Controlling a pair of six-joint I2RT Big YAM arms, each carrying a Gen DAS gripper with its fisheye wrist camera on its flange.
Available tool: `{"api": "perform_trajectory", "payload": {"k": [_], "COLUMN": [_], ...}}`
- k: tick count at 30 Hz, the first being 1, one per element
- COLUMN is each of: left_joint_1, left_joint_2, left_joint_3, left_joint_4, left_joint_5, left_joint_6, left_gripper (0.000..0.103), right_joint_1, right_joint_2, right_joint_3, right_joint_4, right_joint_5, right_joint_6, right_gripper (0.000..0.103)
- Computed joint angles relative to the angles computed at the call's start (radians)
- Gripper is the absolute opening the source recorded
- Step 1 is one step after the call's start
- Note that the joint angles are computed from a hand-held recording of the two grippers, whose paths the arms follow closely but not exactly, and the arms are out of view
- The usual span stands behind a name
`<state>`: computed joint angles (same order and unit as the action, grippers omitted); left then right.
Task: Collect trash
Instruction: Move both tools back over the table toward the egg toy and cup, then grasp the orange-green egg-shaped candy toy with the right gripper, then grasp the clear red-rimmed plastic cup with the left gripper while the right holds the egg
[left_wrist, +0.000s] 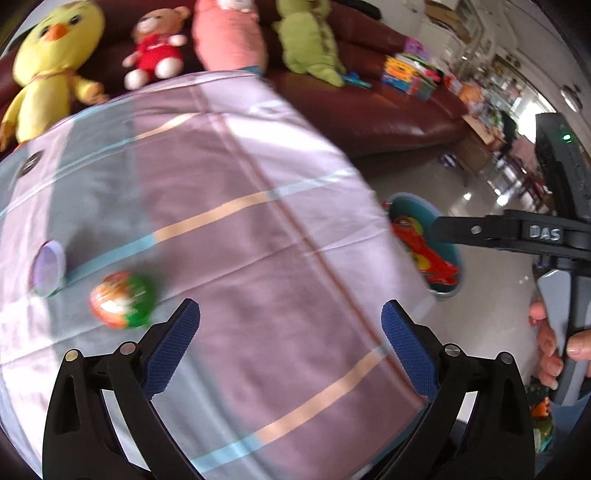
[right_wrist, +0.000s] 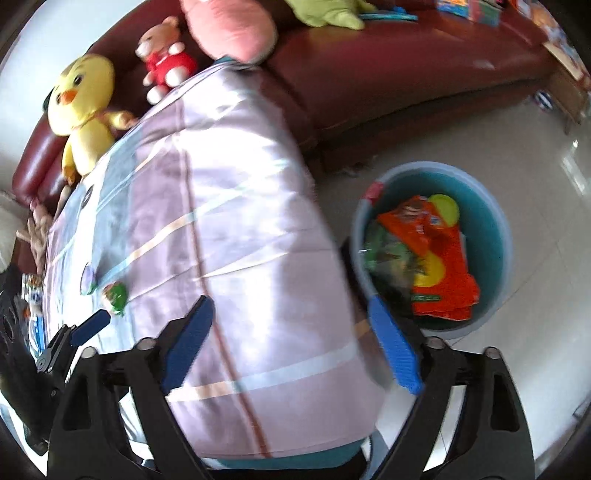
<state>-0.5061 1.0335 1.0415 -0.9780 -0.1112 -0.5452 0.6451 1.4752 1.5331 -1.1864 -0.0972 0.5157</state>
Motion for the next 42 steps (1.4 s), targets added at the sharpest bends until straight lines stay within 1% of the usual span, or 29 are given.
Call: {"api": "perform_trajectory", "payload": {"k": [2, 5, 8, 10, 12, 16, 20, 22, 25, 27, 28, 29, 33, 34, 35, 36, 37, 38, 42], "left_joint_1": [0.035, 0.109, 0.18, 0.234, 0.288, 0.442, 0.603, 0.659, 0.726, 0.751, 0.766, 0.781, 0.781, 0.776, 0.771, 0.762, 0.749, 0.738, 0.672], "left_joint_2": [-0.042, -0.124, -0.197, -0.242, -0.279, -0.336, -0.36, -0.362, -0.368, -0.364, -0.363, -0.361, -0.339, -0.333, -0.326, -0.318, -0.308, -0.3, -0.232], "left_joint_3": [-0.032, -0.093, -0.138, -0.166, -0.188, -0.235, -0.266, -0.274, -0.28, -0.281, -0.282, -0.283, -0.282, -0.281, -0.281, -0.279, -0.276, -0.274, -0.245], "left_joint_4": [-0.02, -0.057, -0.092, -0.115, -0.141, -0.174, -0.177, -0.174, -0.168, -0.165, -0.163, -0.16, -0.148, -0.143, -0.138, -0.131, -0.124, -0.116, -0.056], "left_joint_5": [0.005, 0.008, -0.004, -0.004, -0.005, 0.023, 0.079, 0.105, 0.131, 0.14, 0.146, 0.154, 0.157, 0.157, 0.159, 0.162, 0.162, 0.158, 0.146], "left_joint_6": [-0.005, -0.013, 0.002, 0.029, 0.059, 0.143, 0.225, 0.248, 0.287, 0.303, 0.312, 0.321, 0.324, 0.321, 0.319, 0.314, 0.311, 0.308, 0.279], "left_gripper": [0.099, 0.099, 0.099, 0.099, 0.099, 0.099, 0.099, 0.099, 0.099, 0.099, 0.099, 0.099, 0.099, 0.099, 0.099, 0.099, 0.099, 0.099, 0.099], "right_joint_1": [0.04, 0.098, 0.146, 0.17, 0.207, 0.26, 0.305, 0.322, 0.343, 0.353, 0.357, 0.361, 0.377, 0.382, 0.389, 0.395, 0.4, 0.399, 0.372], "right_joint_2": [0.026, 0.07, 0.133, 0.165, 0.22, 0.308, 0.41, 0.45, 0.524, 0.557, 0.565, 0.579, 0.606, 0.61, 0.615, 0.622, 0.612, 0.609, 0.566], "right_joint_3": [0.039, 0.09, 0.147, 0.174, 0.232, 0.339, 0.464, 0.511, 0.599, 0.638, 0.646, 0.661, 0.685, 0.687, 0.689, 0.697, 0.683, 0.682, 0.637], "right_joint_4": [-0.011, -0.025, -0.051, -0.06, -0.078, -0.112, -0.129, -0.13, -0.156, -0.169, -0.169, -0.173, -0.168, -0.166, -0.17, -0.184, -0.168, -0.174, -0.137], "right_joint_5": [0.01, 0.026, 0.013, -0.002, -0.014, -0.034, -0.068, -0.069, -0.059, -0.045, -0.037, -0.026, 0.007, 0.015, 0.034, 0.061, 0.078, 0.068, 0.038], "right_joint_6": [-0.005, -0.014, -0.015, -0.015, -0.027, -0.055, -0.087, -0.109, -0.145, -0.169, -0.178, -0.189, -0.228, -0.24, -0.259, -0.276, -0.289, -0.288, -0.245], "right_gripper": [0.085, 0.085, 0.085, 0.085, 0.085, 0.085, 0.085, 0.085, 0.085, 0.084, 0.081, 0.08, 0.078, 0.069, 0.059, 0.05, 0.05, 0.05, 0.05]}}
